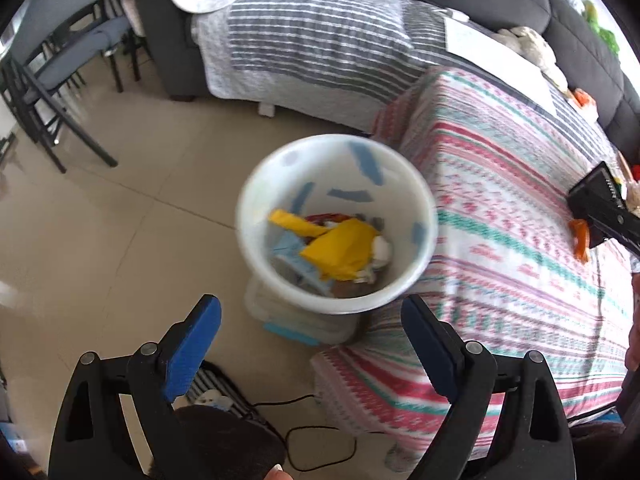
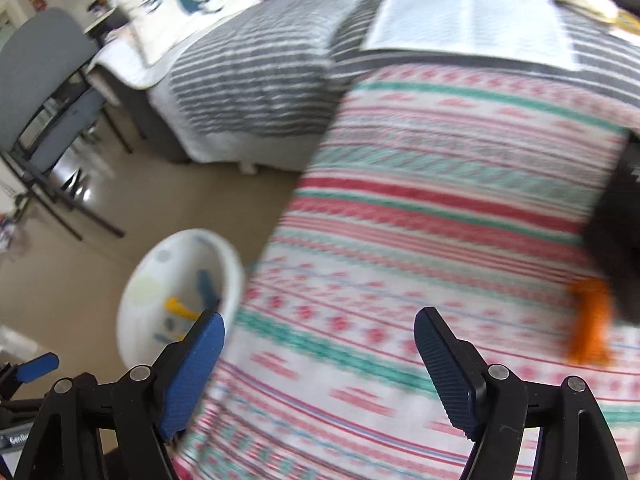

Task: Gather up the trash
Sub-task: 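Grasp the black plastic tray with the left tool while the right tool approaches the red can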

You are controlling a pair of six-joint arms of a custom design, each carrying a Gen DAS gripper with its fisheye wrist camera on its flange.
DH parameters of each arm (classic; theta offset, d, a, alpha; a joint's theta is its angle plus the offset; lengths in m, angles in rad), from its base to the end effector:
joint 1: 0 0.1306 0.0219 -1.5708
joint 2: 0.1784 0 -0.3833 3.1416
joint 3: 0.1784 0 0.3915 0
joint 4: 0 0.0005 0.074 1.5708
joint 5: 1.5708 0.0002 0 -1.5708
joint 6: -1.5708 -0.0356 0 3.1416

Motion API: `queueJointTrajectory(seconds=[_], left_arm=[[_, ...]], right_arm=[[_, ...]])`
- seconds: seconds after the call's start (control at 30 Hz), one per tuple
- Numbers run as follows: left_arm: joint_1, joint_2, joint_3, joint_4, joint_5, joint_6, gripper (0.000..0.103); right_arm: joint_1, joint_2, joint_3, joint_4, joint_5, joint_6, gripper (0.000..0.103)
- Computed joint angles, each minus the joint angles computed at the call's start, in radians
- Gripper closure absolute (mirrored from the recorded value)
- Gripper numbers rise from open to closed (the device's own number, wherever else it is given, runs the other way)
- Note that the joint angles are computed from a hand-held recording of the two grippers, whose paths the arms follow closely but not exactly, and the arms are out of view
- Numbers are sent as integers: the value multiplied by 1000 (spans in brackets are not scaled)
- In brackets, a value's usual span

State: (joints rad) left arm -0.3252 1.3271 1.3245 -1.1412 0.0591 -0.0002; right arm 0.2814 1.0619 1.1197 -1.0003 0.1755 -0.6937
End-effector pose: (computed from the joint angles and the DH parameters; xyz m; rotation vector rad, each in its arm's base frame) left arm 0.4100 -0.1410 0.4123 0.4586 2.6856 -0.1750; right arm 0.3403 0.0914 0.4274 0.5820 2.4336 0.1863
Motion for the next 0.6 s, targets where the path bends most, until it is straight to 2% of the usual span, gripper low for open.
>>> queueJointTrajectory(seconds=[0.13, 0.33, 0.47, 0.6], left_arm=[[-87, 10, 22, -3, -16, 46, 10], [-212, 24, 68, -5, -17, 123, 10], [-318, 63, 127, -20, -57, 144, 10], [-422, 121, 211, -43, -88, 157, 10]], right_arm=[[-64, -124, -41, -91, 35, 11, 19], [-206, -291, -93, -233, 42, 35, 18], [-377, -407, -123, -325, 5, 95, 18], [-572, -482, -141, -374, -57, 175, 18]])
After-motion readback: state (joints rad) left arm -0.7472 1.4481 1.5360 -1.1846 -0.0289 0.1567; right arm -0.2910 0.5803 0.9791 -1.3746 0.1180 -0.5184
